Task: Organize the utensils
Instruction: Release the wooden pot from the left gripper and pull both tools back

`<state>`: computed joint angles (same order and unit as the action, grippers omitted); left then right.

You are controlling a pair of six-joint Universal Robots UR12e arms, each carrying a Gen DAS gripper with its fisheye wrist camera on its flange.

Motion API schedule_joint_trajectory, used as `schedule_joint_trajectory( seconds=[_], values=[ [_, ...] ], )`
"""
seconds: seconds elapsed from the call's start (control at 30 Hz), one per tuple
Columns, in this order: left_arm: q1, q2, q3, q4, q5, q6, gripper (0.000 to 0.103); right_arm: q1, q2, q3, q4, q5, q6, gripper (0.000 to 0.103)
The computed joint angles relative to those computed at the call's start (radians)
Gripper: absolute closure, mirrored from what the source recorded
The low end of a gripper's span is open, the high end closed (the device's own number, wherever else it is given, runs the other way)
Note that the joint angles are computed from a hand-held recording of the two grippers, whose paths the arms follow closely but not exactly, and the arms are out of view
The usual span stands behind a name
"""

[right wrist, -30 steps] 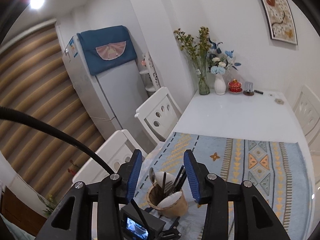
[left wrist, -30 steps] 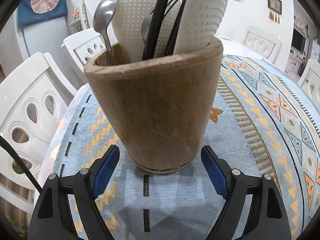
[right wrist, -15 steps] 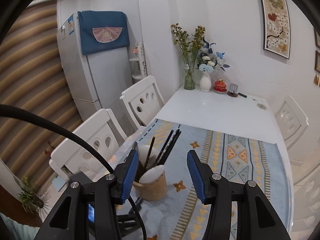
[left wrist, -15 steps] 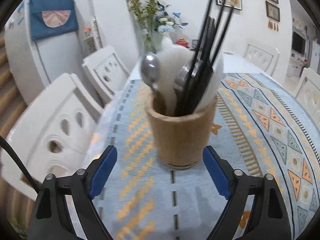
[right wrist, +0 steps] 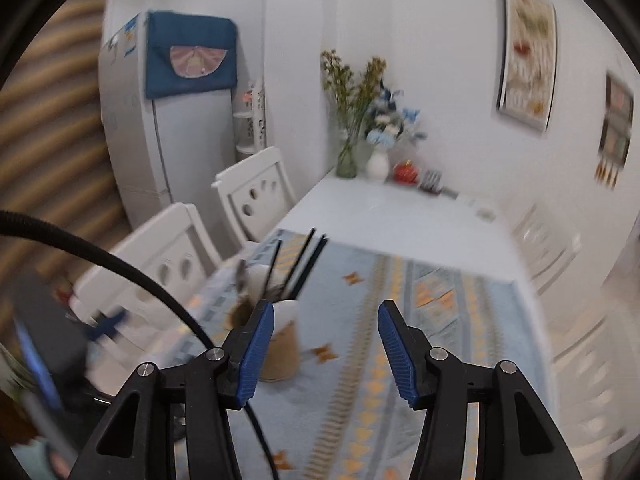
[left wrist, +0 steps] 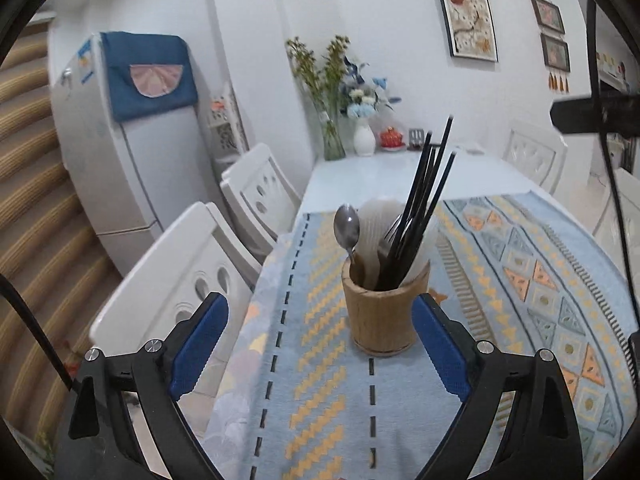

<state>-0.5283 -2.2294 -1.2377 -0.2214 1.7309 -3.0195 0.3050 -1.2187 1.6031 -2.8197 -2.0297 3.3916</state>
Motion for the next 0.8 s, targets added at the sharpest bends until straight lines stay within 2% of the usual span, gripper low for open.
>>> schedule_joint_trajectory(
  seconds=[0.03,0.13,0.23,0.3,0.43,0.53,0.67,0.7,0.73,0.8],
  values=[
    [-0.004,0.008,-0.008,0.003,0.009,-0.011,0.010,0.004,-0.003,0.004,-0.004,-0.018,-0.019,0.067],
    [-0.012,0.046,-0.042,-0.021,-0.015,-0.059,0.010,0.022,-0.021,0.034,-0.026,-0.090,-0.066,0.074],
    [-0.012,0.081,-0.066,-0.063,-0.094,-0.113,0.010,0.028,-0.061,0.082,-0.036,-0.083,-0.058,0.074],
    [-0.017,0.099,-0.083,-0.062,-0.100,-0.152,0.010,0.024,-0.093,0.115,-0.024,-0.045,-0.006,0.071],
    [-0.031,0.144,-0.130,-0.065,-0.054,-0.236,0.010,0.014,-0.144,0.178,-0.038,0.048,0.127,0.057],
    [-0.037,0.183,-0.185,-0.046,-0.011,-0.272,0.010,0.031,-0.157,0.196,-0.012,0.040,0.179,0.057],
    [-0.046,0.223,-0.237,-0.014,0.063,-0.295,0.008,0.060,-0.165,0.209,0.027,0.009,0.204,0.057],
    [-0.048,0.228,-0.243,-0.007,0.075,-0.293,0.006,0.063,-0.167,0.215,0.024,0.016,0.211,0.057],
    [-0.050,0.231,-0.247,0.003,0.093,-0.288,0.000,0.066,-0.170,0.219,0.023,0.024,0.223,0.057],
    [-0.058,0.230,-0.250,0.035,0.137,-0.258,0.000,0.068,-0.173,0.224,0.027,0.037,0.242,0.057]
  ],
)
